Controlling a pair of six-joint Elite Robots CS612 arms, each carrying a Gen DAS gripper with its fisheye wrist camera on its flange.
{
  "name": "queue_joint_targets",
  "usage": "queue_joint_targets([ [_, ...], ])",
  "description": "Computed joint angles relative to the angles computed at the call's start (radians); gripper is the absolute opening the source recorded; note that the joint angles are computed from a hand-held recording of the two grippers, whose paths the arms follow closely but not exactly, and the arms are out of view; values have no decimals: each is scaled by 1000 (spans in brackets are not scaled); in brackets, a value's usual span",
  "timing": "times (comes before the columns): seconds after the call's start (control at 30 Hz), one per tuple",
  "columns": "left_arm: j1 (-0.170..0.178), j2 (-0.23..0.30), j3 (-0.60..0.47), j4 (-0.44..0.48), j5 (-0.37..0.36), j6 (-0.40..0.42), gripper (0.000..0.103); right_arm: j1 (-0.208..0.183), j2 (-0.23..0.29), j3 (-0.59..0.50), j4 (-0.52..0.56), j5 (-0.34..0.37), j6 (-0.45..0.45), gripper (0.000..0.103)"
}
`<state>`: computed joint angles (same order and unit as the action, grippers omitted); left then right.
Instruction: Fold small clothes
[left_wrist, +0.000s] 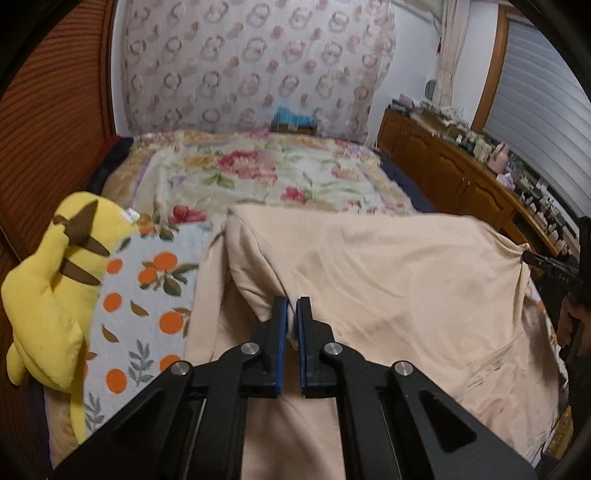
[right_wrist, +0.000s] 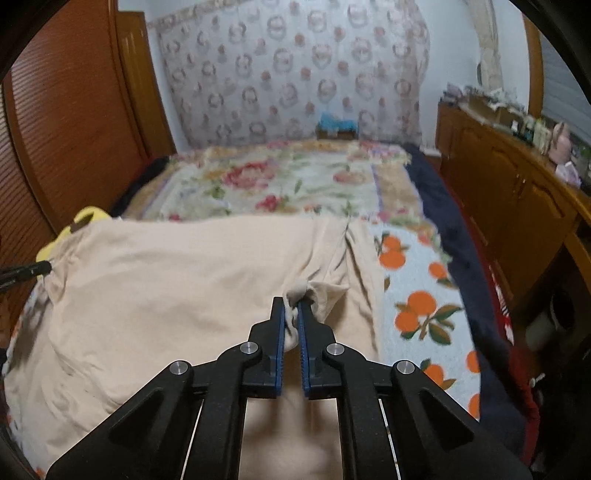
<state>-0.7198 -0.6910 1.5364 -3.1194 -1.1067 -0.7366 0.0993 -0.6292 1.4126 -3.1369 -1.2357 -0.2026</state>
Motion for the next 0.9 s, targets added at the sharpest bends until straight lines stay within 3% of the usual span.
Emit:
queue_joint_targets([
  [0.4,-39,-58,104,-137,101,-7,1,-29,-63,106,-155,92,52,3],
  [0.9,-140,-117,250,-296,282,-7,1,-77,-162,310,-375,173,41,3],
])
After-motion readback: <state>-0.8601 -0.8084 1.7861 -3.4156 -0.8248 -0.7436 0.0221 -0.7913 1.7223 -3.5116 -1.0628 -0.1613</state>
